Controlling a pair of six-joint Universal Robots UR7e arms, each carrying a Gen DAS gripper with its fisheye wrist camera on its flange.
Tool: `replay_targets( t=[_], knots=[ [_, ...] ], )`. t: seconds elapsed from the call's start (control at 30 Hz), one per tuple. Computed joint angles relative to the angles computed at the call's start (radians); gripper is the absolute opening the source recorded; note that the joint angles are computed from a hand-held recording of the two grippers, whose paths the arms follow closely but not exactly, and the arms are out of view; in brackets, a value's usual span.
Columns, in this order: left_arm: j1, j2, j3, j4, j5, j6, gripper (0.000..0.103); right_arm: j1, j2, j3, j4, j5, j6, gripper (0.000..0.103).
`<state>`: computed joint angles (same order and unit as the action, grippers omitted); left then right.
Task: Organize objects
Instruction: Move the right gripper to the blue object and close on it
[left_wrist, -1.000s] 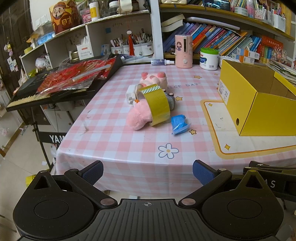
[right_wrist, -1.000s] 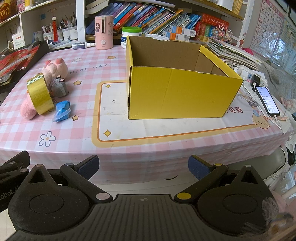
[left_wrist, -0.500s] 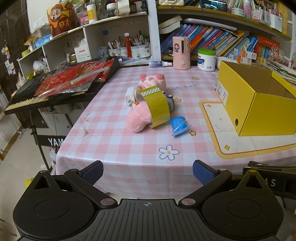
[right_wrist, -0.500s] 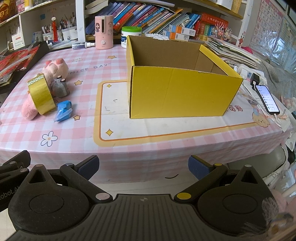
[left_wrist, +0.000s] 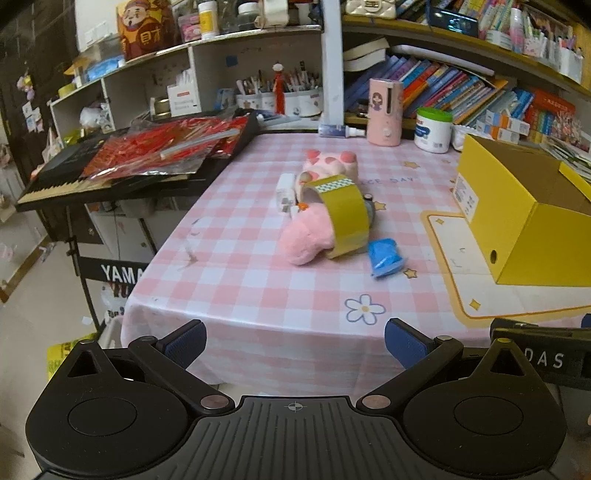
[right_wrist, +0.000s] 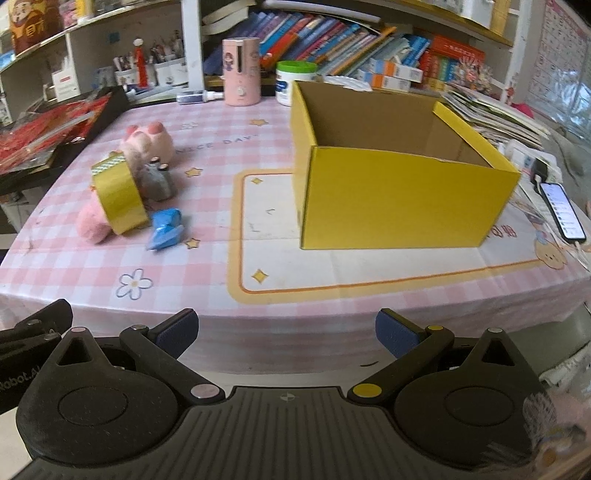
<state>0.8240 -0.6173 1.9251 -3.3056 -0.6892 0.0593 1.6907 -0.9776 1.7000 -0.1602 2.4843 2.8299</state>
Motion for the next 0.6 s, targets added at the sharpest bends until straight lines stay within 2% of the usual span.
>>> replay_targets(
  t=[0.13,0.4,0.5,0.6],
  knots=[
    [0.010,0.008,-0.010,-0.048,0.014,0.028,0.103,-0.005,-0.002,-0.005,-0.016,-0.060,-0.041,0.101],
    [0.026,0.059,-0.061,-0.181,0.096,0.104,0.103,-0.015,-0.010,0.015,-0.160,-0.201,-0.222,0.100],
    [0.032,0.077,-0.078,-0.223,0.127,0.121,0.103,-0.025,0.004,-0.024,-0.111,-0.252,-0.218,0.100],
    [0.046,0.061,-0.090,-0.132,0.127,0.043,0.103,-0.032,0.046,-0.122,0.039,-0.264,-0.167,0.103]
  ],
)
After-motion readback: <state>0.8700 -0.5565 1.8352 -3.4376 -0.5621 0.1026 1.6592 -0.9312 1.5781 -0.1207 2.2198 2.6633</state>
